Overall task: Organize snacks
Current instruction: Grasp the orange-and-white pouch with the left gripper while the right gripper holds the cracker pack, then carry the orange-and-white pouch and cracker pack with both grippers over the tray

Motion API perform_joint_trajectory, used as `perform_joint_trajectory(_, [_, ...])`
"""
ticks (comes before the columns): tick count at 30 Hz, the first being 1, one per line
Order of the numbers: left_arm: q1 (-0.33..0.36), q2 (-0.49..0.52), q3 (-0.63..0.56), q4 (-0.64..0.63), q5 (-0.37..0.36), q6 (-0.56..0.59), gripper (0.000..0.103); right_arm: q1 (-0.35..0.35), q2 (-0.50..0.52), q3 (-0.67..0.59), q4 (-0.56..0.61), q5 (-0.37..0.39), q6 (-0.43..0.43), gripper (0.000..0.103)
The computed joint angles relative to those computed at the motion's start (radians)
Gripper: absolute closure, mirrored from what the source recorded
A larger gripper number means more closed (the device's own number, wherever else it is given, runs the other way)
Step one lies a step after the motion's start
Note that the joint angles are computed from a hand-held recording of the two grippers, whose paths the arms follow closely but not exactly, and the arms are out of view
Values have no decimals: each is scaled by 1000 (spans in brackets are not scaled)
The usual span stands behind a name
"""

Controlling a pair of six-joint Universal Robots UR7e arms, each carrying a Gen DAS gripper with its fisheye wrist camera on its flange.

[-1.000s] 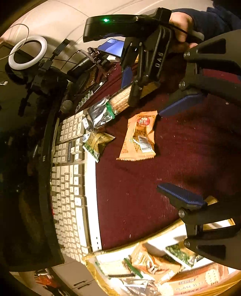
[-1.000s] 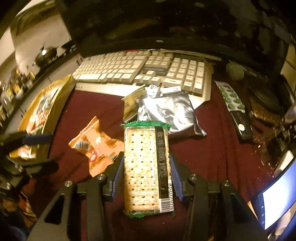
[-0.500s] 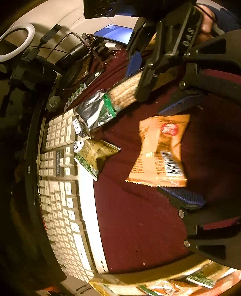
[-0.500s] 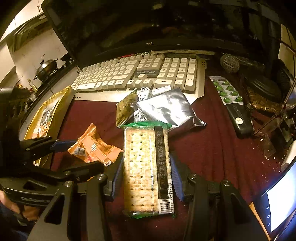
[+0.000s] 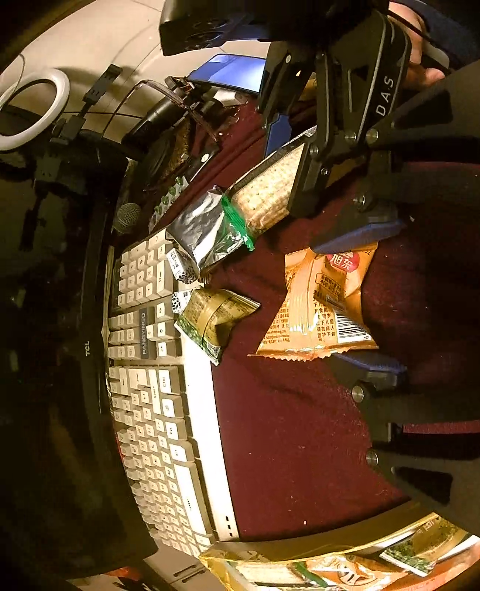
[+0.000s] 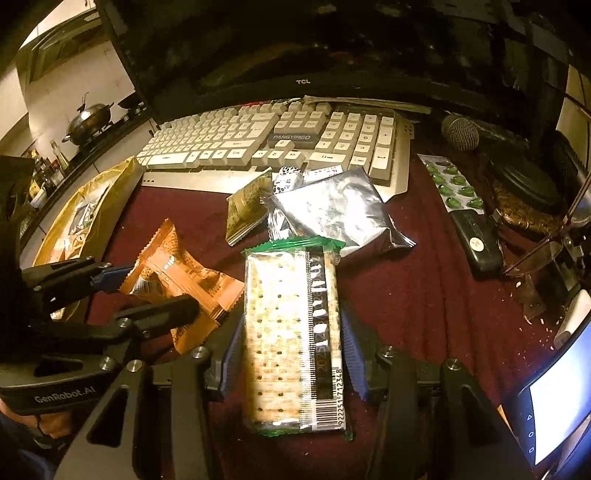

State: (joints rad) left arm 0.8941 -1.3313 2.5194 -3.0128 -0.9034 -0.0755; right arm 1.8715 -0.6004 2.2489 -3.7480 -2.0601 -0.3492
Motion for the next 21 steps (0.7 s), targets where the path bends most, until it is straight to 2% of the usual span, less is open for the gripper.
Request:
perform_joint_trajectory(7, [-16,-10,13,-3,-8,6,53,16,21,-15,-12,-41,-31,53])
perform_joint_trajectory(14, [11,-7,-14,36,-44,-5,51,36,48,-33,-33,-109,-57,52])
perform_joint_trajectory(19, [-15,-5,3,-1,3,-4,54,39,55,-39,-30,-122,-69,46])
perform_joint_trajectory(21, [-19,-4,5,-5,9,-5,54,40,53,-41,-21,-122,-70,40])
